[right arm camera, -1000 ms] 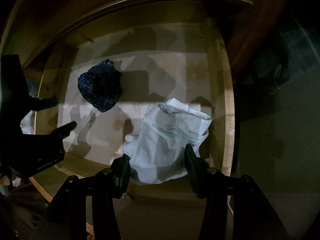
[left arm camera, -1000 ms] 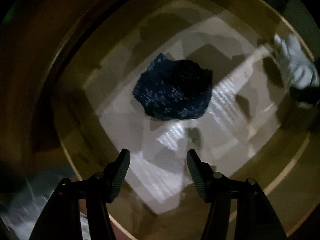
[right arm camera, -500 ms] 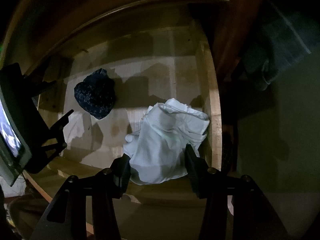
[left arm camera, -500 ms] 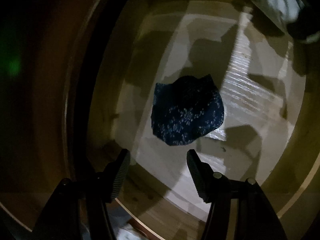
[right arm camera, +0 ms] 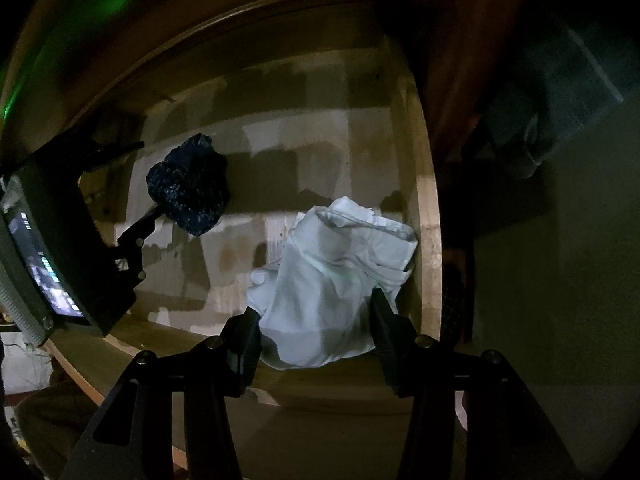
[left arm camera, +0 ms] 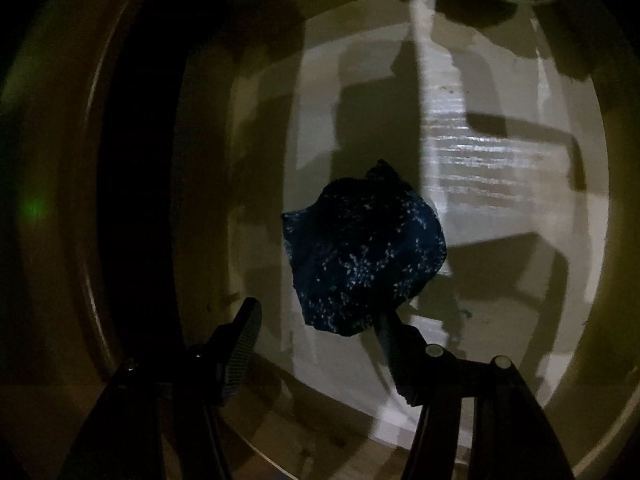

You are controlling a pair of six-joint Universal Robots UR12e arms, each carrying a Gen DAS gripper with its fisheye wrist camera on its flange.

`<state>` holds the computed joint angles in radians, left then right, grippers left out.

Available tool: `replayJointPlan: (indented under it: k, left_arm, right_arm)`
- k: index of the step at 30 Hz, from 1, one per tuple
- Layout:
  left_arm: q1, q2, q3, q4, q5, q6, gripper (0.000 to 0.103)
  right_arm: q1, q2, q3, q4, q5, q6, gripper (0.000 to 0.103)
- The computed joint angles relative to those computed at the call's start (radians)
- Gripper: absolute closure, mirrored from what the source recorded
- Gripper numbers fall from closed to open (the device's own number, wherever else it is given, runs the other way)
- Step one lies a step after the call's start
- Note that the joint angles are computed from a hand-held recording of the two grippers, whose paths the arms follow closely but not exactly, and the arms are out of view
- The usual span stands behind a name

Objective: Take underwear out of drawer

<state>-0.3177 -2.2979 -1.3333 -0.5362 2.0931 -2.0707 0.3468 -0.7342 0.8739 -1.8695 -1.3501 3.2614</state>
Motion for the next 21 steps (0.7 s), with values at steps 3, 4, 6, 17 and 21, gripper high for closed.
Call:
replayJointPlan:
  k: [3,4,6,17,21]
  left_arm:
    - [0.002,0.000,0.001,0.000,-0.013,0.048,0.043]
    - [0.003,-0.003,0.006,-0.003,-0.017,0.056,0.043]
    - [0.003,-0.009,0.007,0.013,-0.010,0.082,0.043]
    - [0.017,-0.028,0.061,-0.094,-0.096,-0.002,0.055]
    - [0.021,-0.039,0.091,-0.143,-0.123,-0.034,0.066]
  right_arm:
    - [0.000,0.003,-0.006,0.005,0.005,-0.003,0.057]
    - [0.000,0.003,-0.007,0.006,0.006,-0.003,0.057]
    - [-0.001,0.005,-0.011,0.011,0.016,-0.006,0.056]
    - [-0.001,0.007,-0.017,0.007,0.040,-0.008,0.056]
    - [-0.003,0.003,-0.008,0.001,0.047,-0.013,0.056]
